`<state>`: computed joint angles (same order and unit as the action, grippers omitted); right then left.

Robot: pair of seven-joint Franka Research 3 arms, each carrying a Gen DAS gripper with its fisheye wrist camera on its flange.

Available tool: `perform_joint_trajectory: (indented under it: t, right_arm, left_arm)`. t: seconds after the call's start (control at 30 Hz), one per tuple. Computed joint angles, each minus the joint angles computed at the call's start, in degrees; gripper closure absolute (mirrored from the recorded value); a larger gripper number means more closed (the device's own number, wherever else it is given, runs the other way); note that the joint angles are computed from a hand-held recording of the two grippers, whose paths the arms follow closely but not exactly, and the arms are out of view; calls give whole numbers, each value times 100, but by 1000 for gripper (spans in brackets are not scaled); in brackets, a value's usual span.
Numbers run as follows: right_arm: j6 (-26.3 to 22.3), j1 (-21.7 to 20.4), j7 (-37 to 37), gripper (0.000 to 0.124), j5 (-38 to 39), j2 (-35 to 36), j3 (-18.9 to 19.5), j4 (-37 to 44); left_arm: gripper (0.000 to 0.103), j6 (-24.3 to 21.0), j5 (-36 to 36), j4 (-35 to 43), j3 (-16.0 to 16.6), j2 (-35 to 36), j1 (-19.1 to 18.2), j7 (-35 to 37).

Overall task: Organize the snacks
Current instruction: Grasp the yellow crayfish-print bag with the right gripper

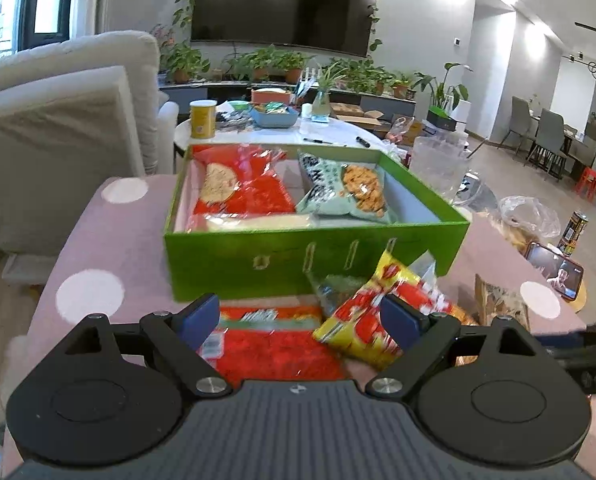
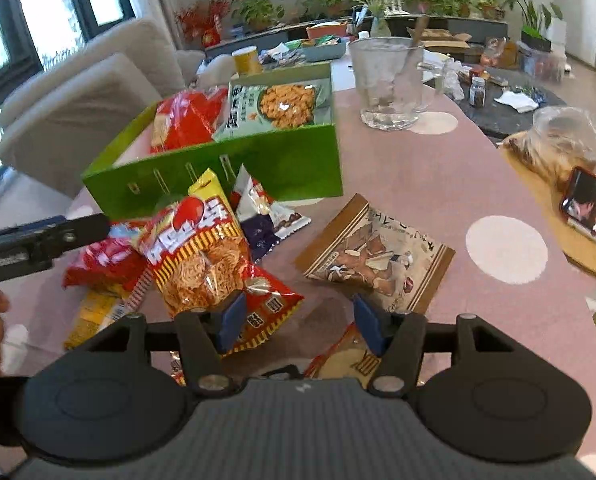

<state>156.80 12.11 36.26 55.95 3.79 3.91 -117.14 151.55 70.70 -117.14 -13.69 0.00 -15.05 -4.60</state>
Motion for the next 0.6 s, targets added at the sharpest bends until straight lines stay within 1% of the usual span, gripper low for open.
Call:
perform_joint_trajectory:
  t: [0.07,0.1,0.13,0.23,0.3,0.37,0.4,0.47,0.53,0.57,0.6]
  right_arm:
    - [-418,-51,-282,57,198,-74,-6,3]
    - [-479,-26,-351,56,164,-104,4,-25]
    - [-419,17,-410,52,113,-134,22,-81]
    - [74,193,-454,44,-209,-113,92,-224]
    - [92,226,-432,44,-459,-51,87,-228]
    - [107,193,-704,44,-309,-19,85,-199]
    - [283,199,-695,44,-350,0,82,-203]
    - [849,223,-603,44,-476,63,84,-230]
    - [1260,214,-255,44,-735,138,53,-231]
    - [1333,173,-119,44,-754,169,48,-205]
    - [1252,91,-114,44,-616,188,69,-141]
  left_arm:
    - [17,14,-30,168,2,130,-9,89]
    - [17,-9,-56,247,7,192,-26,142]
    - [17,-40,-86,322,14,250,-49,192]
    - [17,-60,-159,459,52,368,-115,290]
    - [17,-13,-195,484,82,405,-147,343]
    - [17,-29,-259,493,98,424,-178,442]
    - [17,-57,-282,496,104,430,-193,468]
    - [17,-51,-315,462,120,410,-206,473]
    - [17,1,-348,428,132,400,-202,464]
    - [17,2,-362,416,132,395,-204,458]
    - [17,4,-380,389,130,375,-207,454]
